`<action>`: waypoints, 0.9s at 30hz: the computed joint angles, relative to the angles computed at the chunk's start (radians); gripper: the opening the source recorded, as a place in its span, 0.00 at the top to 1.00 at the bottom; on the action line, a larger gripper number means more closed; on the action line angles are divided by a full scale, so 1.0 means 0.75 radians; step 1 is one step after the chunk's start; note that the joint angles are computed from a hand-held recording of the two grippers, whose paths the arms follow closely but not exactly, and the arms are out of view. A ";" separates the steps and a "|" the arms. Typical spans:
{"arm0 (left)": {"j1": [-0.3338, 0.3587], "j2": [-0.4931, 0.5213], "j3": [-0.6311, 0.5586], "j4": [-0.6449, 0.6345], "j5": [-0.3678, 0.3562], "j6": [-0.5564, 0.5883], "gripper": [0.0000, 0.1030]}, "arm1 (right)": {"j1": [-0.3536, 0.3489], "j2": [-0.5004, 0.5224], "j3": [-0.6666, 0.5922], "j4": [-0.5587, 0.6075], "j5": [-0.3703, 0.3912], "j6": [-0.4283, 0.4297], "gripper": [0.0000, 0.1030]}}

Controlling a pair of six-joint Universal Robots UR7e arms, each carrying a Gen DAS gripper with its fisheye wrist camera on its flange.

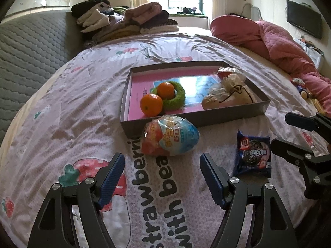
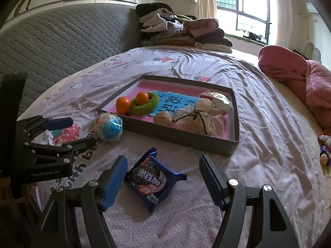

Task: Organize objects
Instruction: 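Pull both open tools back from the tray toward the loose items on the bedspread, then move the left tool to the Kinder egg while the right tool approaches the blue snack packet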

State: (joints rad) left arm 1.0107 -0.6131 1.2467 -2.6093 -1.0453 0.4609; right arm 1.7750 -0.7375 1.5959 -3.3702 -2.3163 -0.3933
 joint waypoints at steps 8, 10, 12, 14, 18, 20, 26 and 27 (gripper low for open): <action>0.015 0.014 -0.009 0.006 -0.011 0.014 0.26 | -0.012 -0.003 0.023 0.038 -0.007 0.031 0.31; 0.020 0.024 -0.019 -0.007 -0.014 0.026 0.26 | -0.013 -0.002 0.024 0.043 -0.006 0.035 0.31; 0.027 0.038 -0.033 -0.021 -0.005 0.038 0.26 | -0.014 0.000 0.023 0.042 -0.009 0.033 0.31; 0.033 0.049 -0.052 -0.007 -0.007 0.032 0.26 | -0.016 0.002 0.022 0.045 -0.010 0.036 0.31; 0.048 0.075 -0.091 -0.002 -0.012 0.034 0.26 | -0.022 0.001 0.021 0.060 -0.011 0.049 0.31; 0.054 0.085 -0.111 0.013 -0.020 0.030 0.26 | -0.025 0.000 0.021 0.067 -0.008 0.055 0.31; 0.064 0.119 -0.170 0.059 -0.048 0.012 0.26 | -0.035 0.003 0.017 0.082 -0.001 0.071 0.31; 0.065 0.127 -0.182 0.068 -0.052 0.011 0.26 | -0.038 0.003 0.017 0.087 0.002 0.077 0.31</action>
